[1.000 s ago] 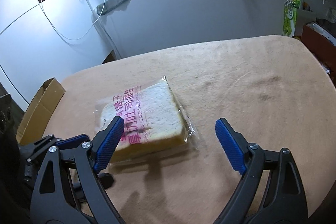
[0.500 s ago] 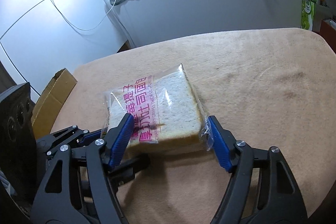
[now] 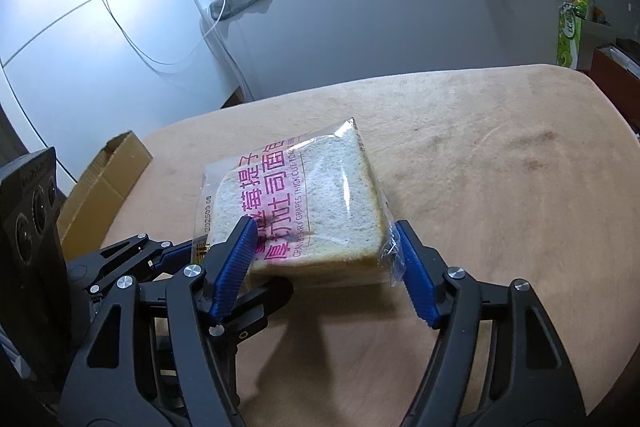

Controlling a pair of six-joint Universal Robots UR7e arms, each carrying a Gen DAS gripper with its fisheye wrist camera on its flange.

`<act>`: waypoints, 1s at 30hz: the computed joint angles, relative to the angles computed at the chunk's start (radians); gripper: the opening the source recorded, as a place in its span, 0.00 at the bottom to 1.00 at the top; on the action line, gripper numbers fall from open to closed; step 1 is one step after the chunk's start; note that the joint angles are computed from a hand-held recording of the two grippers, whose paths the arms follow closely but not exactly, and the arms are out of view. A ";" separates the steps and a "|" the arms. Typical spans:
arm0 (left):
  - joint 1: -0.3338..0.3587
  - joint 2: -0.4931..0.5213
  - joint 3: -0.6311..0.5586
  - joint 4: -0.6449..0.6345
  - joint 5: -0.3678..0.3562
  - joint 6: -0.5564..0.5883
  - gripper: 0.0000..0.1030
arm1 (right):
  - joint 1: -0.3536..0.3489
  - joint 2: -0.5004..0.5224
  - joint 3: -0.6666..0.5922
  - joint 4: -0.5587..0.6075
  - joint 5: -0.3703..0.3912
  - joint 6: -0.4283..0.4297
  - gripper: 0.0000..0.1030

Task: Organize snacks
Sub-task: 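Grasp the plastic-wrapped bread packet with the right gripper, then carry the bread packet over the cardboard box with the right gripper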

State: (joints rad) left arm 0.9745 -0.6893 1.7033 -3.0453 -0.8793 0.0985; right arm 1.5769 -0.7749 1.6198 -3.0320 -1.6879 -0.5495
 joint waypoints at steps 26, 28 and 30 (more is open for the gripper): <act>-0.026 -0.226 0.272 -0.260 0.086 0.017 0.56 | 0.194 0.034 0.067 -0.070 -0.027 -0.069 0.70; -0.023 -0.249 0.293 -0.285 0.103 0.019 0.56 | 0.213 0.050 0.056 -0.063 -0.024 -0.075 0.70; -0.021 -0.273 0.313 -0.312 0.125 0.021 0.56 | 0.238 0.075 0.036 -0.055 -0.018 -0.081 0.70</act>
